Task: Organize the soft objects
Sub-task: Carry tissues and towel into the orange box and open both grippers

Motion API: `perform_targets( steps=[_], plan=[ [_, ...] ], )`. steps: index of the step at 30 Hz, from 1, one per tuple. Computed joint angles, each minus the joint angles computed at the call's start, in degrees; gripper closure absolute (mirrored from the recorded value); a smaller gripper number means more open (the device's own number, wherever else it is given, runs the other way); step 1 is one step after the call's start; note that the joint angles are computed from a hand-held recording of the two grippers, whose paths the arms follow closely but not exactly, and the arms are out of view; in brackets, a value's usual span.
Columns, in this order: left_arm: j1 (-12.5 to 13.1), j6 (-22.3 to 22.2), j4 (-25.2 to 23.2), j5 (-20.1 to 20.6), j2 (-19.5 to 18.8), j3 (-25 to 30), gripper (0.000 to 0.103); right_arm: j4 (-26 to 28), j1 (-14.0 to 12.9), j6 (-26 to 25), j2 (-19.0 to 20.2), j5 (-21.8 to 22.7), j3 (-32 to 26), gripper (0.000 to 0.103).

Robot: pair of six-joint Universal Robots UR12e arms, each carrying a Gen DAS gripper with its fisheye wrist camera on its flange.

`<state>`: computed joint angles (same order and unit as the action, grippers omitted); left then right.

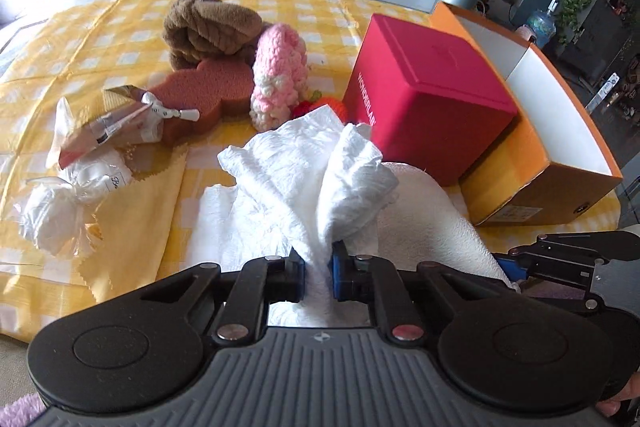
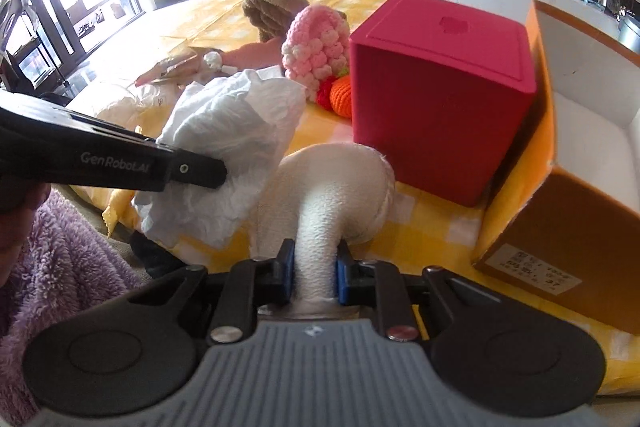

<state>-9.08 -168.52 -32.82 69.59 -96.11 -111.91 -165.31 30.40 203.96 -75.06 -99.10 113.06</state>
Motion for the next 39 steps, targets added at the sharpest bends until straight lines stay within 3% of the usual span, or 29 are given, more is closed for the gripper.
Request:
perform_targets(
  steps=[10, 18, 22, 29, 37, 39],
  plan=[
    [-0.7, -0.48, 2.49, -3.02, 5.4, -1.3, 0.09, -5.85, 1.77, 2.64, -6.38, -7.43, 4.43, 0.085],
    [-3.12, 0.95, 2.2, -9.18, 5.72, 2.05, 0.09, -7.47, 2.4, 2.85, -12.26, -15.19, 7.42, 0.085],
    [-5.02, 1.12, 2.43, -12.47, 4.1, 4.55, 0.09, -6.48, 1.98, 3.69, -15.12, -19.28, 8.81, 0.084],
    [-8.64, 1.98, -0.61, -18.08, -0.87, 10.5, 0.09, -2.88, -1.02, 6.57, -18.72, -22.32, 10.94, 0.084],
    [-11.45, 1.18, -10.16, -21.47, -9.99, 18.6, 0.09, 1.18, -6.57, 9.06, -18.7, -17.44, 11.98, 0.084],
    [-11.99, 0.38, -12.38, -20.0, -11.91, 20.35, 0.09, 1.83, -7.85, 8.56, -17.91, -15.99, 11.83, 0.084]
  ],
)
